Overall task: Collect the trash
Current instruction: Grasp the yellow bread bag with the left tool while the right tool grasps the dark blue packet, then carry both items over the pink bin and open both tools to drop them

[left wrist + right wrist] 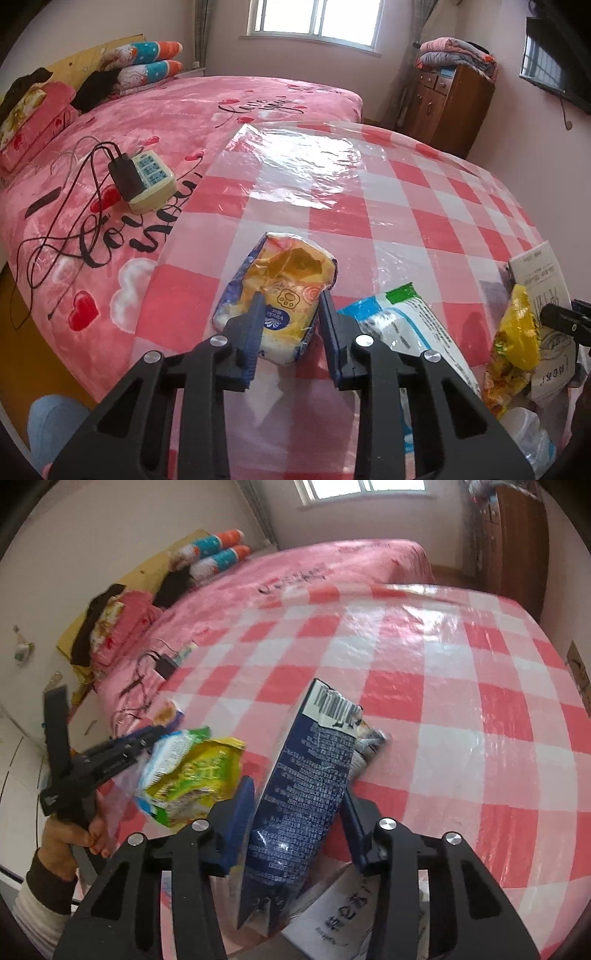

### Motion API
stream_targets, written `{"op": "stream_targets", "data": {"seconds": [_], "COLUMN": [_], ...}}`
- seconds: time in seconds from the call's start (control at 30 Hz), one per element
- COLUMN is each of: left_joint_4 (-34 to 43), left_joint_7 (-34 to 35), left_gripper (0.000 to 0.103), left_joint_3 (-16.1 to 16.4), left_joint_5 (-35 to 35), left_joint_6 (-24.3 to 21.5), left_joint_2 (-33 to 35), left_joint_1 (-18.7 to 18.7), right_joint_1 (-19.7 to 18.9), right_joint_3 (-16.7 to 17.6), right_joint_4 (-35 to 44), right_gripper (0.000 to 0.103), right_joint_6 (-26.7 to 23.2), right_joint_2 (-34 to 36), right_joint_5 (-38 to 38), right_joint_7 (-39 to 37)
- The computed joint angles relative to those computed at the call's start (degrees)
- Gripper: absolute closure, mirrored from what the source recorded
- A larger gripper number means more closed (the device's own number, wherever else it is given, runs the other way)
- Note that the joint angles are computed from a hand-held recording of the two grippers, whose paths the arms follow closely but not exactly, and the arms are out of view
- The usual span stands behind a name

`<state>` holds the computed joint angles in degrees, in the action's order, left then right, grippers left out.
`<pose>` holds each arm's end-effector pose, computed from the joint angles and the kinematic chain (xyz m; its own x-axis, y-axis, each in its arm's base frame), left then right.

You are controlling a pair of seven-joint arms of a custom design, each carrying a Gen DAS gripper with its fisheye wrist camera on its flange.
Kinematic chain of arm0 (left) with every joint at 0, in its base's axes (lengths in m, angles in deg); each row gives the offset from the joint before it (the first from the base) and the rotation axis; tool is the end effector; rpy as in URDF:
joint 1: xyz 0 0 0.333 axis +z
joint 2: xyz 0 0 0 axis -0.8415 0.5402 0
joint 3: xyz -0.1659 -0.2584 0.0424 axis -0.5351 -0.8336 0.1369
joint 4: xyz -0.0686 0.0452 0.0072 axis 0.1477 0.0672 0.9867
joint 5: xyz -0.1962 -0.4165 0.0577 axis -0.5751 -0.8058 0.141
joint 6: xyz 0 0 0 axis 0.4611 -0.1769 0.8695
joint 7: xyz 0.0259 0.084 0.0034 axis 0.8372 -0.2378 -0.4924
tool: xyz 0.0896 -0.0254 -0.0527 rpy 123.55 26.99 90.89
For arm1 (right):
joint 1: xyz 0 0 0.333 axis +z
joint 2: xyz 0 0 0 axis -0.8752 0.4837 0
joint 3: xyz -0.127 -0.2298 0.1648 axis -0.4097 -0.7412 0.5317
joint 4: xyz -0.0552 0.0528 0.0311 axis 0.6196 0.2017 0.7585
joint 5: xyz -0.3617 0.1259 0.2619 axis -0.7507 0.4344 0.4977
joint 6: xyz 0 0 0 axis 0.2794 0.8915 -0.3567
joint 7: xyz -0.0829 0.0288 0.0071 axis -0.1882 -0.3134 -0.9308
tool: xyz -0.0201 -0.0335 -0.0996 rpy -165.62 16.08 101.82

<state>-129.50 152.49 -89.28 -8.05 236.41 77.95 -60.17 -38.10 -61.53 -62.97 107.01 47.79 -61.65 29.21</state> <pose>0.5992 -0.0425 0.3968 -0.1626 -0.9802 0.1131 -0.7550 0.0498 -0.6538 0.5271 0.2165 0.4073 0.1468 -0.9360 -0.3200 -0.8021 0.0767 -0.5923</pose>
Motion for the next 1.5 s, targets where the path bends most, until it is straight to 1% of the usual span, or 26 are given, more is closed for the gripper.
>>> {"op": "stream_targets", "data": {"seconds": [0.07, 0.1, 0.13, 0.17, 0.2, 0.23, 0.27, 0.33, 0.37, 0.43, 0.47, 0.5, 0.57, 0.6, 0.67, 0.7, 0.73, 0.87, 1.0, 1.03, 1.1, 1.2, 1.3, 1.4, 1.5], "left_joint_4": [-0.3, -0.2, 0.0, -0.2, -0.7, -1.0, -1.0, -0.6, -0.1, 1.3, 1.6, 2.1, 3.4, 4.2, 5.1, 4.4, 3.8, 2.7, 1.1, 0.6, -0.2, -1.9, -3.5, -5.1, -7.0], "left_joint_7": [3.1, 4.7, 5.9, 6.3, 6.2, 7.3, 8.2, 5.7, 4.0, 2.4, 2.7, 4.0, 5.7, 6.9, 8.7, 8.8, 9.0, 7.1, 2.4, 1.4, 0.0, 0.3, 2.5, 4.0, 5.4], "left_gripper": [0.071, 0.066, 0.055, 0.049, 0.036, 0.028, 0.024, 0.023, 0.023, 0.023, 0.023, 0.023, 0.023, 0.025, 0.037, 0.038, 0.040, 0.048, 0.053, 0.057, 0.060, 0.066, 0.075, 0.076, 0.077], "left_joint_3": [0.7, 1.0, 1.3, 1.2, 0.9, 0.8, 1.0, 0.2, -0.2, -0.5, -0.5, -0.4, -0.2, -0.2, -0.3, -0.7, -0.9, -1.3, -1.4, -1.3, -1.2, -0.5, 0.9, 2.0, 3.2], "left_joint_5": [-4.0, -5.6, -6.5, -6.0, -4.7, -3.7, -2.9, 4.0, 7.9, 12.9, 13.3, 12.5, 10.0, 7.5, 4.0, 3.9, 3.3, 3.6, 6.4, 6.7, 6.8, 4.6, 0.0, -2.9, -5.8], "left_joint_6": [-0.7, -1.5, -2.4, -2.0, -0.3, 1.0, 0.9, 0.8, 0.4, -1.3, -1.5, -1.7, -3.5, -4.9, -7.3, -5.9, -5.1, -3.8, -2.4, -2.0, -1.8, -1.2, -1.6, -2.3, -2.6], "left_joint_2": [-0.8, -1.1, -1.3, -1.7, -2.0, -2.3, -2.3, -1.7, -1.0, 0.6, 1.1, 1.5, 2.4, 2.8, 3.4, 3.2, 2.9, 2.3, 1.2, 0.8, 0.1, -1.7, -3.8, -5.7, -7.6], "left_joint_1": [-0.5, -0.7, -0.8, -0.6, -0.5, -0.6, -0.7, 0.4, 1.0, 1.6, 1.6, 1.5, 1.7, 1.8, 2.2, 2.3, 2.3, 2.2, 2.0, 1.9, 1.5, 0.4, -1.3, -2.6, -3.7], "right_joint_1": [2.5, 3.2, 3.5, 4.3, 5.5, 7.6, 9.3, 12.1, 12.9, 15.4, 15.2, 14.9, 14.1, 13.9, 13.5, 13.5, 13.6, 13.3, 13.1, 13.3, 14.0, 13.9, 14.8, 15.4, 15.6], "right_joint_3": [-1.6, -2.1, -2.1, -2.6, -3.6, -5.3, -6.6, -8.8, -9.3, -11.2, -10.9, -10.5, -9.4, -9.1, -8.5, -8.3, -8.2, -7.3, -6.4, -6.3, -7.0, -6.5, -7.2, -7.4, -7.1], "right_joint_4": [-0.8, -1.0, -1.3, -1.4, -1.4, -1.4, -1.3, -1.1, -0.9, -0.4, -0.4, -0.4, -0.5, -0.5, -0.5, -0.5, -0.5, -0.5, -0.9, -1.1, -1.0, -1.5, -1.6, -1.8, -2.3], "right_gripper": [0.063, 0.065, 0.066, 0.067, 0.067, 0.067, 0.067, 0.067, 0.067, 0.067, 0.067, 0.068, 0.068, 0.067, 0.067, 0.067, 0.067, 0.067, 0.067, 0.067, 0.067, 0.067, 0.068, 0.068, 0.068], "right_joint_6": [2.5, 3.3, 4.3, 5.1, 5.7, 6.2, 6.7, 7.2, 7.3, 7.3, 7.3, 7.3, 7.2, 7.1, 7.2, 7.4, 7.6, 7.7, 8.1, 8.3, 8.5, 9.1, 9.3, 9.7, 10.0], "right_joint_2": [-0.9, -1.1, -1.3, -1.4, -1.5, -1.6, -1.7, -1.8, -1.9, -2.2, -2.4, -2.5, -2.9, -3.1, -3.5, -3.8, -3.9, -4.4, -4.9, -5.1, -5.2, -5.7, -6.1, -6.3, -6.8], "right_joint_5": [4.3, 5.5, 6.0, 7.0, 8.8, 11.9, 14.8, 20.3, 22.6, 29.6, 31.0, 32.0, 33.7, 34.8, 36.7, 37.7, 38.8, 41.6, 42.5, 42.9, 44.2, 44.5, 45.5, 46.7, 46.6], "right_joint_7": [-4.6, -5.9, -6.4, -7.3, -8.7, -11.4, -13.8, -18.4, -20.2, -26.0, -27.0, -27.9, -29.3, -30.2, -31.8, -32.8, -33.7, -35.7, -35.9, -36.0, -37.2, -37.3, -38.2, -39.4, -38.9]}}
